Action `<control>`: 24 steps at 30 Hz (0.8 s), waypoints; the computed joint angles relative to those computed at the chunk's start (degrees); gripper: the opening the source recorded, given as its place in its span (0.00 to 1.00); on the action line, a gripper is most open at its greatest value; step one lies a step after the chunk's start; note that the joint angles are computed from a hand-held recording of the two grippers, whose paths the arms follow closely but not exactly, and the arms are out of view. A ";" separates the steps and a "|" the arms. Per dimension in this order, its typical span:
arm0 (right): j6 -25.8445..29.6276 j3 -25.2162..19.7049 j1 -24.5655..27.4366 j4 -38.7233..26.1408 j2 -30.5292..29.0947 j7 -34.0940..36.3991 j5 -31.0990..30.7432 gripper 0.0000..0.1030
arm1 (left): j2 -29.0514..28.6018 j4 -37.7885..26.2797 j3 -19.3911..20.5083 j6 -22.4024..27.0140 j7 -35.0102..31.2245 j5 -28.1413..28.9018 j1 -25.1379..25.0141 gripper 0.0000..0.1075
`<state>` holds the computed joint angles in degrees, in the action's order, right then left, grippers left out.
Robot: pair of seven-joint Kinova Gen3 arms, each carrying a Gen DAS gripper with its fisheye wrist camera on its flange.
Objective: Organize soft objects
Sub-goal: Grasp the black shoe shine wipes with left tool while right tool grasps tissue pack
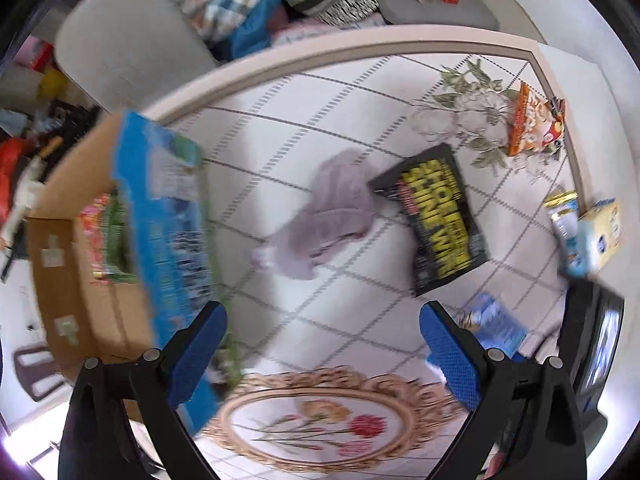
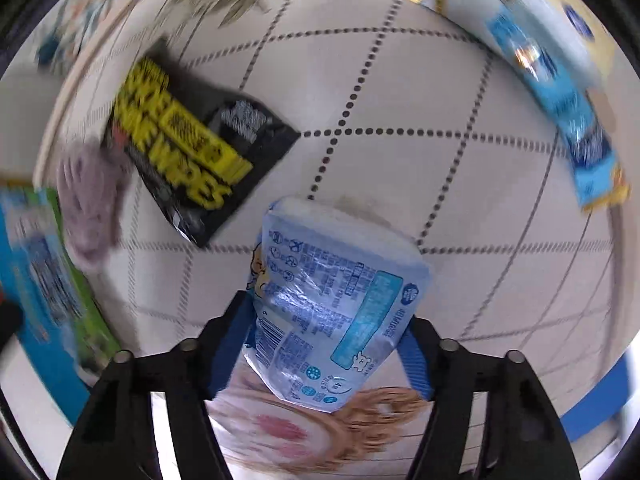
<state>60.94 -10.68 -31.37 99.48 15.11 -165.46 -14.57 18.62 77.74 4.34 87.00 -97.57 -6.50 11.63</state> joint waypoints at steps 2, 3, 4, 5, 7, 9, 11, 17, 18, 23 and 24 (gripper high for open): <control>3.12 -0.23 0.49 0.39 -0.71 2.50 0.98 0.62 | 2.62 -1.59 0.44 1.57 1.20 2.49 0.16 0.92; 5.24 -0.22 0.57 0.43 -1.09 3.61 1.96 0.62 | 4.26 -2.64 0.75 2.44 1.76 4.46 0.02 0.92; 7.13 -0.17 0.67 0.66 -1.60 4.75 2.95 0.62 | 5.95 -3.58 1.06 3.09 2.42 6.18 0.10 0.92; 8.96 0.43 0.32 0.76 -1.95 6.06 3.87 0.62 | 7.57 -4.57 1.19 3.64 3.42 7.10 0.56 0.92; 9.98 0.06 1.12 1.82 -3.04 7.53 5.21 0.62 | 10.67 -6.28 1.42 4.52 5.32 9.06 1.24 0.92; 7.57 0.53 1.21 4.42 -6.03 6.51 6.11 0.67 | 13.06 -7.50 1.44 4.79 6.85 9.50 2.30 0.92; 6.16 0.63 1.58 6.34 -8.42 4.33 6.38 0.74 | 14.93 -8.27 1.37 4.60 7.91 9.20 3.43 0.91; 0.13 0.73 5.00 12.64 -12.96 2.80 2.13 0.78 | 15.62 -6.54 1.36 1.52 8.14 4.37 7.95 0.57; -0.78 0.69 5.48 13.35 -13.10 3.32 1.21 0.78 | 14.18 -4.70 1.68 -0.20 7.16 3.75 8.38 0.55; -2.89 0.69 6.89 14.69 -11.36 5.08 -0.46 0.78 | 8.13 4.60 2.48 -3.18 2.89 2.00 8.83 0.54; -2.72 0.58 6.76 14.38 -10.73 4.81 -0.20 0.78 | 7.26 6.43 2.46 -4.18 2.79 1.78 8.91 0.55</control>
<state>58.22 -10.10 -24.61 113.86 4.38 -160.65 -14.77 25.88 84.17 6.79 82.82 -94.77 -4.73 20.54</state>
